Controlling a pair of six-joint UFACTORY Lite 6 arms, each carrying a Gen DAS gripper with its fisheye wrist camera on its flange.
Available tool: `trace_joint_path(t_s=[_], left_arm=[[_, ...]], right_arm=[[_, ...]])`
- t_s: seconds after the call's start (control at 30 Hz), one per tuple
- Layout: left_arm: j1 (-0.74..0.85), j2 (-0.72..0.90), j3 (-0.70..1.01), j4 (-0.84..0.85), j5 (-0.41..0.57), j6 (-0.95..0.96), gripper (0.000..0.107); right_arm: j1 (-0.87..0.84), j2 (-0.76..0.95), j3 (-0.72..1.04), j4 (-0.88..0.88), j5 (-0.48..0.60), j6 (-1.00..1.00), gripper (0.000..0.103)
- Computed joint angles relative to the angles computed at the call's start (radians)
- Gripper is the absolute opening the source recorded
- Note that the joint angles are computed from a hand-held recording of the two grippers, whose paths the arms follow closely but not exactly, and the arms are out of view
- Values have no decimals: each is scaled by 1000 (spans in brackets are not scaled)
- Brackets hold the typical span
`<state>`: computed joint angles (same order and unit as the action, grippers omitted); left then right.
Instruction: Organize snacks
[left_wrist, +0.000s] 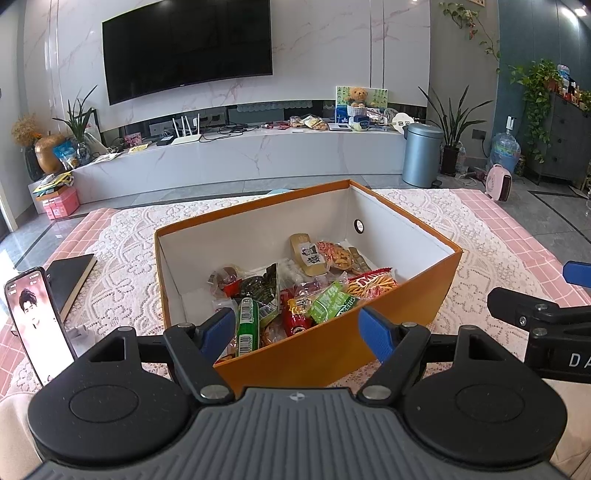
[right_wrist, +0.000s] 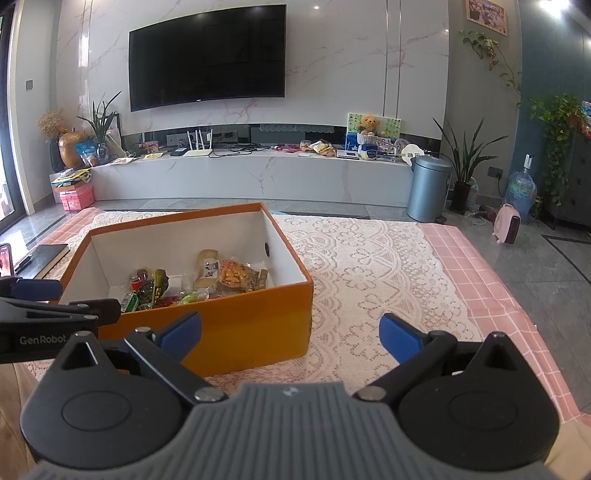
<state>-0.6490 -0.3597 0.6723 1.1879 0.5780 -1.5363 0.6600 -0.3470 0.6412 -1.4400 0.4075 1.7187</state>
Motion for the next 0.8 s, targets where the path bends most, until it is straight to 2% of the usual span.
trace_joint_path(t_s=[0.8], left_arm=[[11,-3,-4,-22,-9,11,89]], right_arm=[[3,2,-1,-9,-1,9,99]])
